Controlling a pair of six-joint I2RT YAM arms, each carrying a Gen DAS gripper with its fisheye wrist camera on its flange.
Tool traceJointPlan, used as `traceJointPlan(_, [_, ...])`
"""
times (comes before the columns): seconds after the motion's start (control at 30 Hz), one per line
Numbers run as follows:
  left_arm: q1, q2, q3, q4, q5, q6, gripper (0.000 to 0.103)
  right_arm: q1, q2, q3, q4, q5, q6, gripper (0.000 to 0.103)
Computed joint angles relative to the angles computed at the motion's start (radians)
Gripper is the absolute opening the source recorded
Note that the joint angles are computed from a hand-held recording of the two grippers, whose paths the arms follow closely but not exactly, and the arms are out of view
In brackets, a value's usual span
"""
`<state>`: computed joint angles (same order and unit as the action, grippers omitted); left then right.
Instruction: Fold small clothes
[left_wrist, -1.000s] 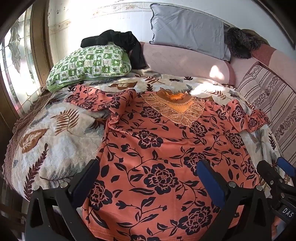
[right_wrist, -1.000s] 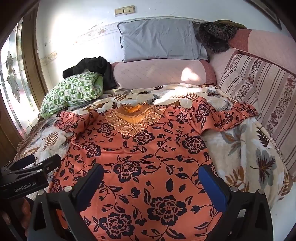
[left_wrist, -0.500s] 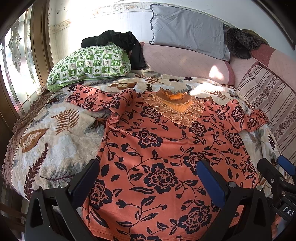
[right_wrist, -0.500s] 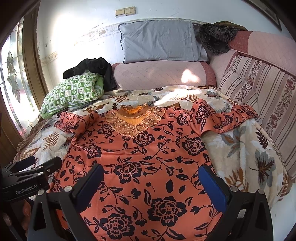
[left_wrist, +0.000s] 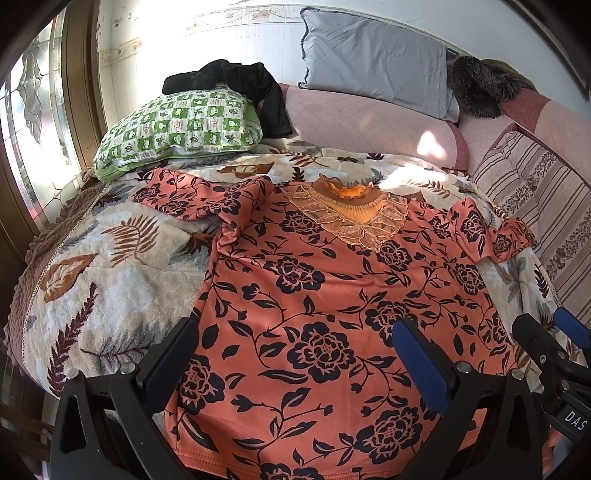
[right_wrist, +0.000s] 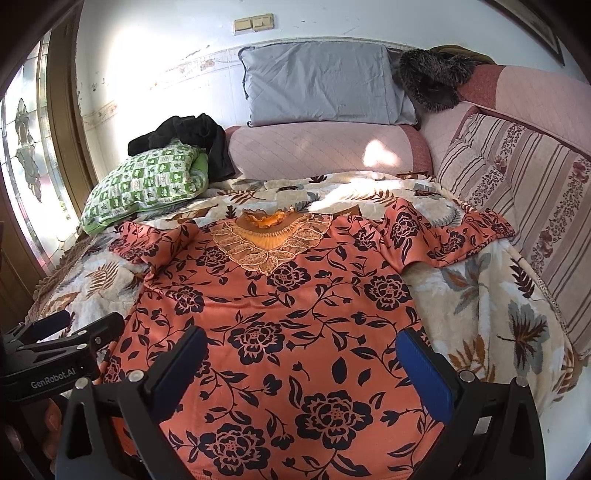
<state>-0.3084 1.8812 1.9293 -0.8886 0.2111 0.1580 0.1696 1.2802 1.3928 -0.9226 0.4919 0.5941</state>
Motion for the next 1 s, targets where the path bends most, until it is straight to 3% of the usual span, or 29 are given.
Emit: traceJointPlan(1.0, [0.002,-0.017,-0.012,-0.002,0.002,0.0,0.103,0.011,0.012,0.021,-0.012,0.012,0.004,0.103])
